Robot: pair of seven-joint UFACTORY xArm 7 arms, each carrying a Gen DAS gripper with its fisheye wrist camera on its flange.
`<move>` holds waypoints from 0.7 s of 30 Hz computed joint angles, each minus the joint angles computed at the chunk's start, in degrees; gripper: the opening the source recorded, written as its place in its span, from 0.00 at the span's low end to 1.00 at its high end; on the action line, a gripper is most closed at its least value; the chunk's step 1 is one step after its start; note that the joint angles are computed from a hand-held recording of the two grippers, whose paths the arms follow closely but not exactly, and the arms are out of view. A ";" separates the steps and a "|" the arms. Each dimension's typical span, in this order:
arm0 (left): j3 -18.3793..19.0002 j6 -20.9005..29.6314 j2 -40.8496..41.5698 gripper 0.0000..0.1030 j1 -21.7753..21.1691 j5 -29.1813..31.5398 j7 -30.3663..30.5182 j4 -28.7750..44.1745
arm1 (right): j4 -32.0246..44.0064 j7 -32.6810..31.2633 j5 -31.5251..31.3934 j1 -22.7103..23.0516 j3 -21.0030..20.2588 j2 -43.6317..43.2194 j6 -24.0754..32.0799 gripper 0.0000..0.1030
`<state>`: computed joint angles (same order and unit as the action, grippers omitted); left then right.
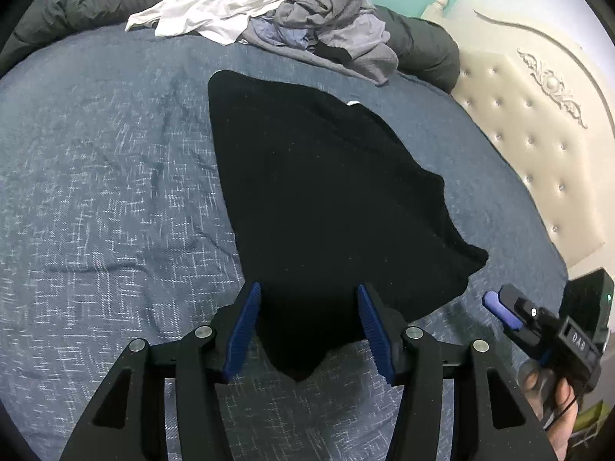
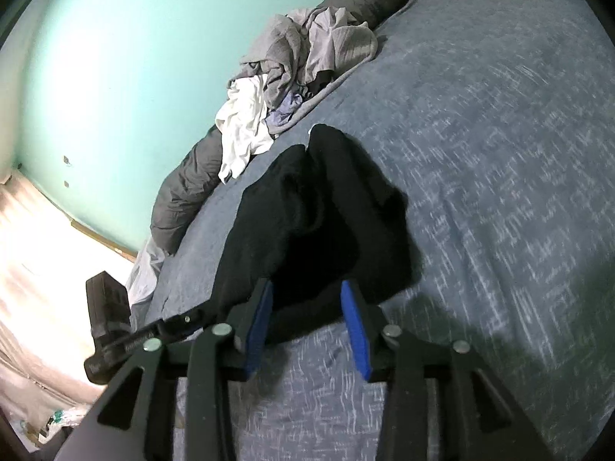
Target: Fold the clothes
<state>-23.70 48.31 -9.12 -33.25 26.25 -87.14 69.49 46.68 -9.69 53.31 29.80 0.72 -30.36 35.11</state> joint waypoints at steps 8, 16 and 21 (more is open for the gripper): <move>0.00 -5.31 -2.67 0.58 1.25 -1.29 -0.94 -4.17 | 9.24 -0.59 0.73 -1.23 0.72 8.57 4.96 0.45; -0.68 -6.44 -2.97 0.59 2.22 -1.89 -0.18 -4.83 | 16.30 3.19 -3.38 -4.35 4.36 16.61 8.91 0.49; -0.88 -6.04 -2.74 0.59 2.29 -2.01 -0.01 -4.71 | 19.14 4.90 -7.07 -5.59 6.22 18.63 10.45 0.19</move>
<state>-24.58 42.26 -11.86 -30.95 24.23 -87.16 64.79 65.82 -4.79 46.24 24.21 6.94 -11.73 45.57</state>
